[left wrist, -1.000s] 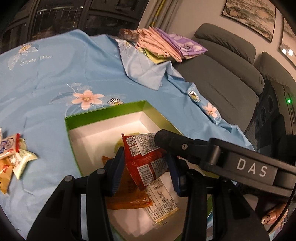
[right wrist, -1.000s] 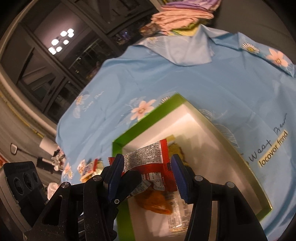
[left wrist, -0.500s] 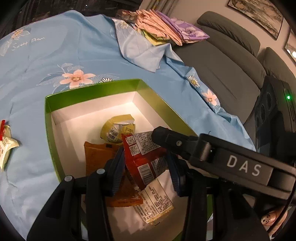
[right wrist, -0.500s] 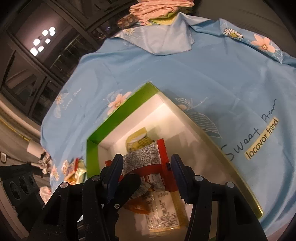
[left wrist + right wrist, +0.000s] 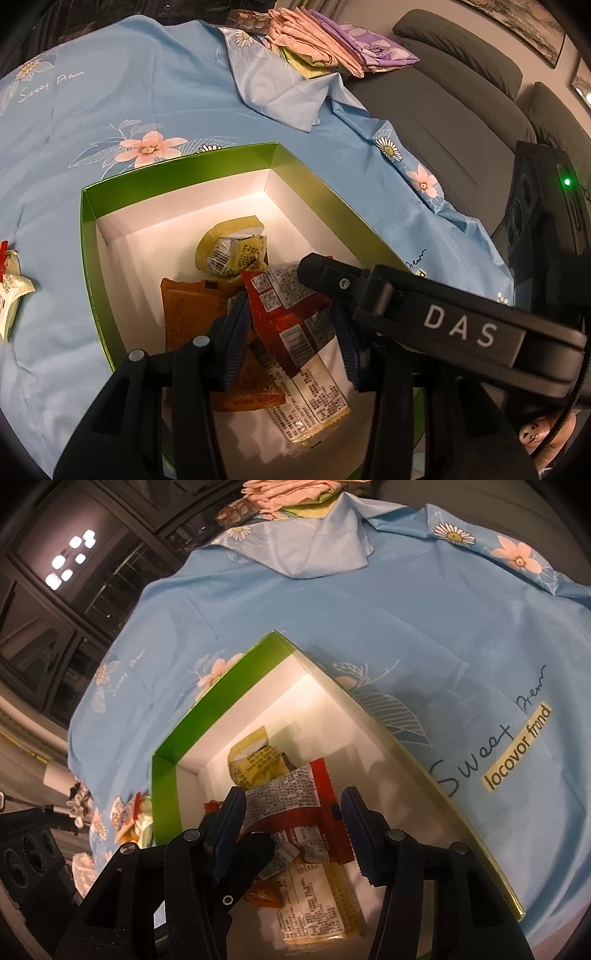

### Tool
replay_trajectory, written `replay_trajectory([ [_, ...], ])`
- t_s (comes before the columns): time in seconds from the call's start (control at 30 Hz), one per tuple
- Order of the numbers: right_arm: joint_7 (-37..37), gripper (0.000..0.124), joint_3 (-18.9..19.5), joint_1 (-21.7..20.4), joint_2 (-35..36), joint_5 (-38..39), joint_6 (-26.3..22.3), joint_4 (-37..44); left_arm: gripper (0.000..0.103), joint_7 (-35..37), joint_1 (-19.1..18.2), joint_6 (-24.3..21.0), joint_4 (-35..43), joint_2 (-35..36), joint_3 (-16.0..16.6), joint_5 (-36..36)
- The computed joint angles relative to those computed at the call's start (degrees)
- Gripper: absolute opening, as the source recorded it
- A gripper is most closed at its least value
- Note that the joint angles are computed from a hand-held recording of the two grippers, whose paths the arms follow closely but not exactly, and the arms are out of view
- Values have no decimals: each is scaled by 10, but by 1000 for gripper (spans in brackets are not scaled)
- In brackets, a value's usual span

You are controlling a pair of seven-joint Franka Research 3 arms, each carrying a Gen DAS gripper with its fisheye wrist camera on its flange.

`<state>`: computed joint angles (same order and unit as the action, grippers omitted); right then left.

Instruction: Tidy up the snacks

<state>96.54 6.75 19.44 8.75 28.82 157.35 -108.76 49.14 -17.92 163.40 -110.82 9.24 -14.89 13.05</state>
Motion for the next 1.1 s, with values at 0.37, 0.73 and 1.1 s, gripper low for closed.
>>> replay_trajectory([
  [0.37,87,63,-17,15,-12,-79,34,-17,67,8,9,43,-48,-44,-1,-25],
  [0.73,189,76,-19,38,-29,-181,105,-35,87,-179,102,128,-230,-232,-25,125],
  [1.1,482,84,-82,121,-16,-537,136,0,102,-193,151,41,-439,-497,15,126],
])
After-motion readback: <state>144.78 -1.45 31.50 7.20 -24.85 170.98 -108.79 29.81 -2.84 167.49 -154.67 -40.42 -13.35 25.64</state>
